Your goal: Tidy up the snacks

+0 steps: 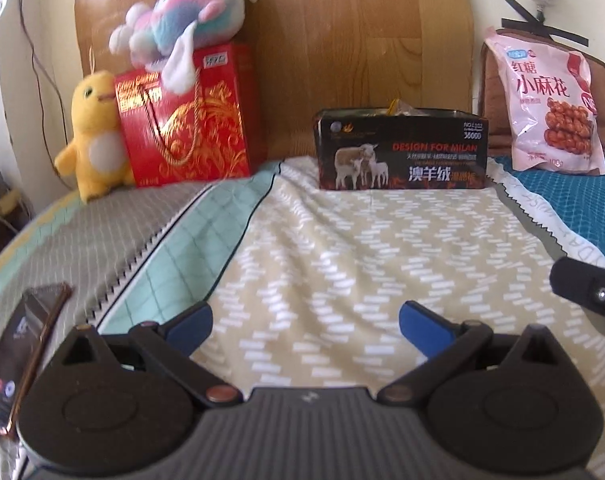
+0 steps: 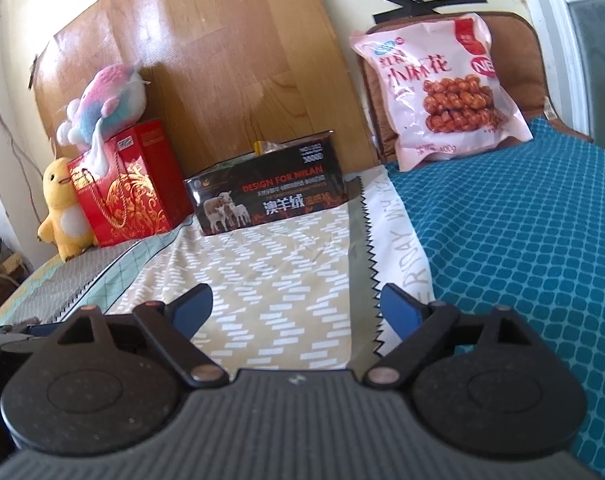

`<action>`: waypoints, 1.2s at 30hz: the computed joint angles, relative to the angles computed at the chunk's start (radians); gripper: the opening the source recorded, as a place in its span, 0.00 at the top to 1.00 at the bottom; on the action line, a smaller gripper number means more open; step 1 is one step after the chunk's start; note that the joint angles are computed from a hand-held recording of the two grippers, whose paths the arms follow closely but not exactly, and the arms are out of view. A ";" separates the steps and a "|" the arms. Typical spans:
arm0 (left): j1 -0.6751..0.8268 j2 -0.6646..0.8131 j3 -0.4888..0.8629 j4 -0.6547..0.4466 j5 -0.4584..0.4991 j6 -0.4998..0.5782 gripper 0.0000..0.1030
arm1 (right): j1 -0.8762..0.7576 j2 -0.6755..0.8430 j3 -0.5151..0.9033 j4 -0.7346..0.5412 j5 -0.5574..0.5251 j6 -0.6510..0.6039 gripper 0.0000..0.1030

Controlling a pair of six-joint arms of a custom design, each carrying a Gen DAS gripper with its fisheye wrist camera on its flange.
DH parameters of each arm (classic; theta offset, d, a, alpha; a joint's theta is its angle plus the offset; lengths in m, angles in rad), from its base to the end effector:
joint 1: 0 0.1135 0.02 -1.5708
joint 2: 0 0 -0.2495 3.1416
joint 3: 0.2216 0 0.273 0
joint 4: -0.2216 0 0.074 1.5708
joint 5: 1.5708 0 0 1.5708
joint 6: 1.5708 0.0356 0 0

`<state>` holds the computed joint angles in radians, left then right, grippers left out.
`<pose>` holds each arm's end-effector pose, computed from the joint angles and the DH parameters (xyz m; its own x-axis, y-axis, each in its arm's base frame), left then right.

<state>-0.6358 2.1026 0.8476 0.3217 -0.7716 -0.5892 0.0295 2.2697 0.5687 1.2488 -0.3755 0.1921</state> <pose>0.2927 -0.1852 0.0141 -0.5885 -0.0607 -0.8062 -0.2830 0.9496 0.1351 0.3013 0.0219 -0.0142 -0.4969 0.1630 -0.8523 -0.2672 0.9057 0.3290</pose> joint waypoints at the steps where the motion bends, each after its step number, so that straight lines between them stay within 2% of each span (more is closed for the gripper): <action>1: -0.002 0.004 0.011 -0.011 0.001 0.000 0.00 | -0.002 -0.012 0.002 -0.028 0.014 0.007 0.09; 4: 0.002 0.005 0.030 -0.027 0.036 0.003 0.00 | -0.010 -0.055 0.040 -0.160 0.025 -0.009 0.09; 8: 0.013 -0.009 0.031 -0.011 0.087 -0.014 0.00 | -0.011 -0.048 0.095 -0.212 0.067 -0.044 0.09; 11: 0.011 0.012 0.056 -0.016 0.077 -0.021 0.00 | -0.009 -0.017 0.122 -0.228 0.066 -0.054 0.08; 15: 0.014 0.061 0.119 -0.087 0.084 -0.030 0.00 | -0.009 -0.003 0.092 -0.143 0.042 -0.087 0.08; 25: 0.019 0.066 0.095 -0.050 0.092 -0.037 0.00 | -0.008 0.012 0.051 -0.022 0.035 -0.120 0.08; 36: 0.017 0.058 0.081 -0.041 0.089 -0.034 0.00 | -0.010 0.018 0.044 0.001 0.032 -0.115 0.07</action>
